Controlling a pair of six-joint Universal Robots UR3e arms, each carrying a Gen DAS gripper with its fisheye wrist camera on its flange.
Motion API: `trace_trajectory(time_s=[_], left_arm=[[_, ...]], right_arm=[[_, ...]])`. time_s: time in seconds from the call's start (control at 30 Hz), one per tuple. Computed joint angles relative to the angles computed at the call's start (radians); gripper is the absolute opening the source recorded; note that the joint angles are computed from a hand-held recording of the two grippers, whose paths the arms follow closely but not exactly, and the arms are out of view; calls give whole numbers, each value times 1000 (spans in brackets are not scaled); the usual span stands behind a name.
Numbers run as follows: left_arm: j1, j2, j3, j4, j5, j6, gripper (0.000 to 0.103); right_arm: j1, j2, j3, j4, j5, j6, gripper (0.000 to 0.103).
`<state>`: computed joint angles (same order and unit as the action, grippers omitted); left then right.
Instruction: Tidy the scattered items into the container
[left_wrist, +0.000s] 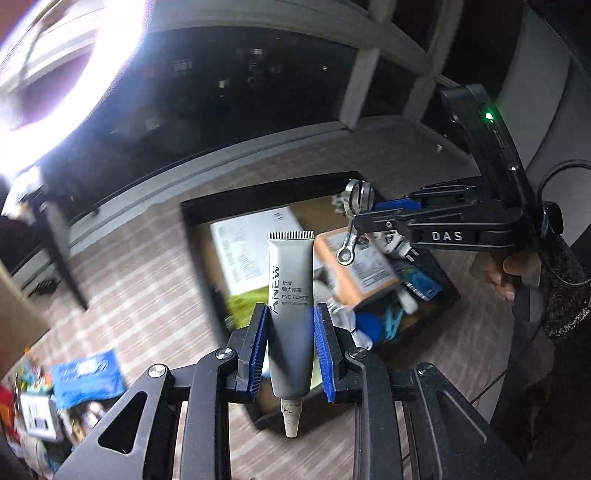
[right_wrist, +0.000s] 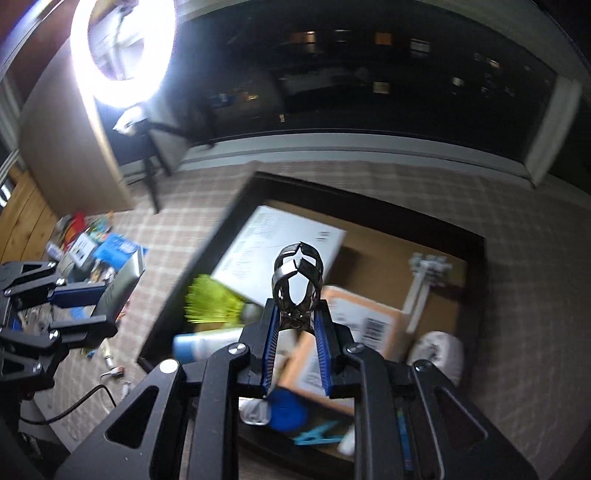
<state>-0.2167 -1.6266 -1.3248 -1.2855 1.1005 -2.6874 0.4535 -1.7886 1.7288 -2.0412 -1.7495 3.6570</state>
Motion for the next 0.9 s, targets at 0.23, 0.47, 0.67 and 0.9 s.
trace_trajectory(time_s=[0.23, 0.47, 0.67, 0.9], left_arm=[[-152, -132, 133, 67, 129, -103, 48], [-161, -97, 97, 101, 138, -107, 47], [-142, -62, 77, 98, 135, -102, 47], [-85, 2, 36, 75, 114, -88, 47]], right_arm=[[-40, -106, 90, -9, -54, 7, 70], [-26, -100, 82, -28, -73, 9, 70], [32, -26, 27, -39, -92, 31, 70], [92, 64, -60, -24, -101, 51, 70]])
